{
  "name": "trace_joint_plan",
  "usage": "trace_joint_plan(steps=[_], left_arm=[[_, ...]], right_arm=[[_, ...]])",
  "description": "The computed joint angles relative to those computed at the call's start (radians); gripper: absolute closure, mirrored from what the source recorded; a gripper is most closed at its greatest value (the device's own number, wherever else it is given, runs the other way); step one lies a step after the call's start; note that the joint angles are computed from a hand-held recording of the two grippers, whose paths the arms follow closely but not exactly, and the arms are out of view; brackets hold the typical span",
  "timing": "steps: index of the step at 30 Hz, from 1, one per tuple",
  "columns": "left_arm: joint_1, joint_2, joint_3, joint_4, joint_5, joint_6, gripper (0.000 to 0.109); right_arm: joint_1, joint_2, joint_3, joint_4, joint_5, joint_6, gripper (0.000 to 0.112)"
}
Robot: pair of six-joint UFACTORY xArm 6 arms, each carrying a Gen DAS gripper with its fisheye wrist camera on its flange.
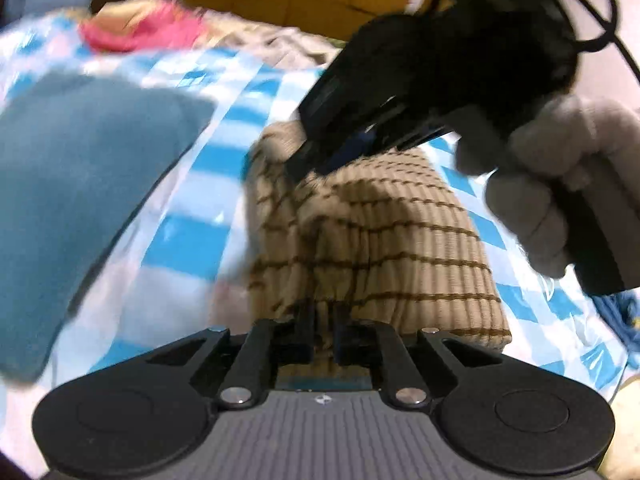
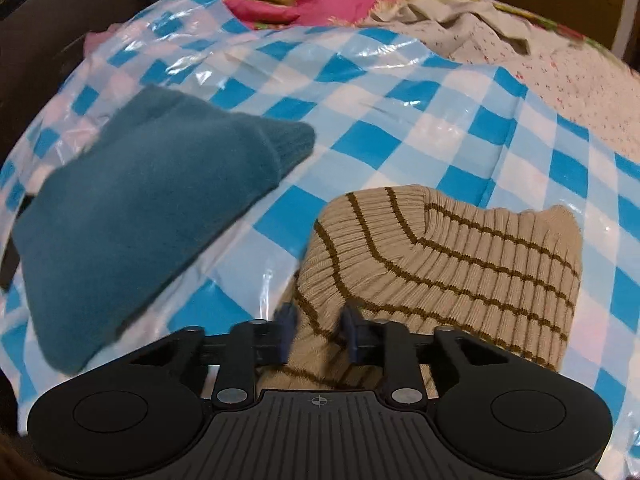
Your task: Fold small clothes
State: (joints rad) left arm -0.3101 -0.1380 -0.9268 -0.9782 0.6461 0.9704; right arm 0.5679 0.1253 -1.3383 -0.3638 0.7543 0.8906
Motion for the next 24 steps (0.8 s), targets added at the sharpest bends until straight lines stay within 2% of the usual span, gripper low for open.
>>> trace_joint_plan(steps=[1,2,4,7,9,11,13,15,17,20,21,24], left_arm=[[0.012,0.004,-0.007,0.007,0.013,-0.022,0.088],[0.019,0.007,-0.011,0.011,0.018,-0.036,0.088],[0.026,0.001,-0.006,0.029,0.019,-0.057,0.088],[0.033,-0.027,0.016,0.014,0.023,-0.047,0.088],[0.029,-0.034,0.024,0.002,0.013,-0.028,0.088],[0.020,-0.038,0.032,-0.005,-0.002,-0.010,0.088],[0.017,-0.038,0.031,-0.016,-0.005,0.006,0.088],[0.019,-0.039,0.031,-0.022,0.000,0.014,0.088],[0.022,-0.037,0.032,-0.024,0.002,0.013,0.088],[0.021,-0.035,0.031,-0.007,0.002,-0.002,0.088],[0.017,-0.035,0.034,0.004,-0.008,-0.011,0.088],[0.011,-0.045,0.044,0.008,-0.030,-0.014,0.089]], right_arm=[[-0.008,-0.004,0.006,0.009,-0.021,0.013,0.099],[-0.017,-0.011,0.017,0.019,-0.057,0.033,0.108],[-0.030,-0.013,0.025,0.015,-0.111,0.077,0.109],[-0.028,0.014,-0.009,0.002,-0.089,0.082,0.109],[-0.022,0.012,-0.015,0.011,-0.060,0.062,0.099],[-0.010,-0.005,-0.008,-0.017,-0.033,0.067,0.096],[-0.004,-0.014,-0.005,-0.020,-0.015,0.060,0.086],[-0.001,0.002,-0.030,-0.021,0.010,0.044,0.069],[0.005,0.037,-0.071,-0.038,0.034,0.034,0.067],[0.023,0.119,-0.164,-0.148,0.139,0.053,0.074],[0.018,0.132,-0.174,-0.140,0.149,0.051,0.085],[-0.008,0.115,-0.146,-0.088,0.105,0.080,0.104]])
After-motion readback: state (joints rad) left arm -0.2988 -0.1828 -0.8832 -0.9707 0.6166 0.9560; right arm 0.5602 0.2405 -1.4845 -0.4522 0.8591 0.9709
